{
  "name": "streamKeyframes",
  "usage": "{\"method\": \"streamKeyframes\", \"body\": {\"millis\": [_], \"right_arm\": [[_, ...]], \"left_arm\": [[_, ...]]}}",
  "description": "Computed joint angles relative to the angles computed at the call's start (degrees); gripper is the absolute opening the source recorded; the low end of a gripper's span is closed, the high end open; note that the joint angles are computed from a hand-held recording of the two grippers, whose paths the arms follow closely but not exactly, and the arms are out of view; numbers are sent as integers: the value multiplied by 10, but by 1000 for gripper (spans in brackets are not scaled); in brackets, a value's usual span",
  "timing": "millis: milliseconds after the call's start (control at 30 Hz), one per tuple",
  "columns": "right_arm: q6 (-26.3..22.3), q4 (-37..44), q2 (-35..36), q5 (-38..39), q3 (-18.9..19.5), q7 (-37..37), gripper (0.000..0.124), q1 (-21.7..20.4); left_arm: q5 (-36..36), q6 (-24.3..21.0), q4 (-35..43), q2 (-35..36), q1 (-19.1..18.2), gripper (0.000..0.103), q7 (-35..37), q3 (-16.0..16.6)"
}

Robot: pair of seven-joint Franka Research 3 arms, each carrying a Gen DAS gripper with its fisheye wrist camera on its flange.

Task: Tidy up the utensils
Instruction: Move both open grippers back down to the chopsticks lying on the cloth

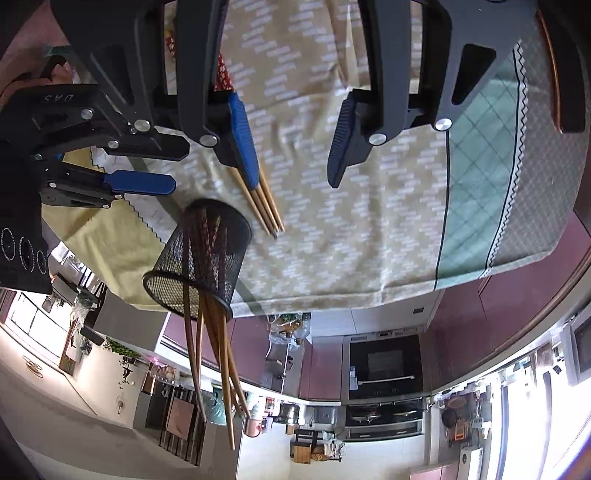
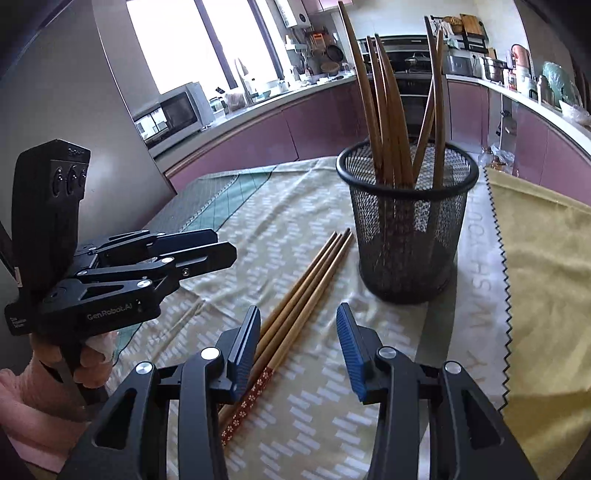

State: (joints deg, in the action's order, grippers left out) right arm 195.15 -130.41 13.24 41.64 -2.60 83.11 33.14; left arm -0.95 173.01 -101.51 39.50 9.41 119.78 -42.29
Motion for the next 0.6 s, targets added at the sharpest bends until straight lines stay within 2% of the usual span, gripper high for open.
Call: {"method": "streamKeyframes", "body": {"millis": [33, 100, 133, 200, 267, 333, 467, 533, 600], "right_arm": [[-5, 1, 4, -3, -14, 10, 41, 15], [-22, 12, 13, 50, -73, -19, 41, 82], [-25, 12, 15, 52, -84, -16, 41, 93], [-38, 17, 22, 62, -144, -11, 41, 153], [-45, 16, 29, 60, -184, 3, 41, 194], [-49, 13, 32, 53, -215, 18, 41, 223], [-56, 12, 38, 33, -248, 47, 41, 253], [-64, 15, 46, 22, -279, 62, 41, 282], [-67, 15, 48, 8, -291, 76, 41, 291]], "left_arm": [[0, 1, -7, -5, -2, 38, -5, 5], [0, 2, -20, -8, 2, 38, -7, 6], [-1, -4, -20, -6, 4, 38, -7, 3], [-4, -15, -21, -6, 7, 39, -6, 0], [-7, -18, -25, -7, 5, 40, -4, 1], [-13, -24, -27, -7, 6, 40, 0, -1], [-19, -24, -31, -10, -3, 41, 3, 7], [-22, -29, -29, -9, -8, 41, 3, 10], [-24, -28, -29, -10, -12, 41, 4, 14]]}}
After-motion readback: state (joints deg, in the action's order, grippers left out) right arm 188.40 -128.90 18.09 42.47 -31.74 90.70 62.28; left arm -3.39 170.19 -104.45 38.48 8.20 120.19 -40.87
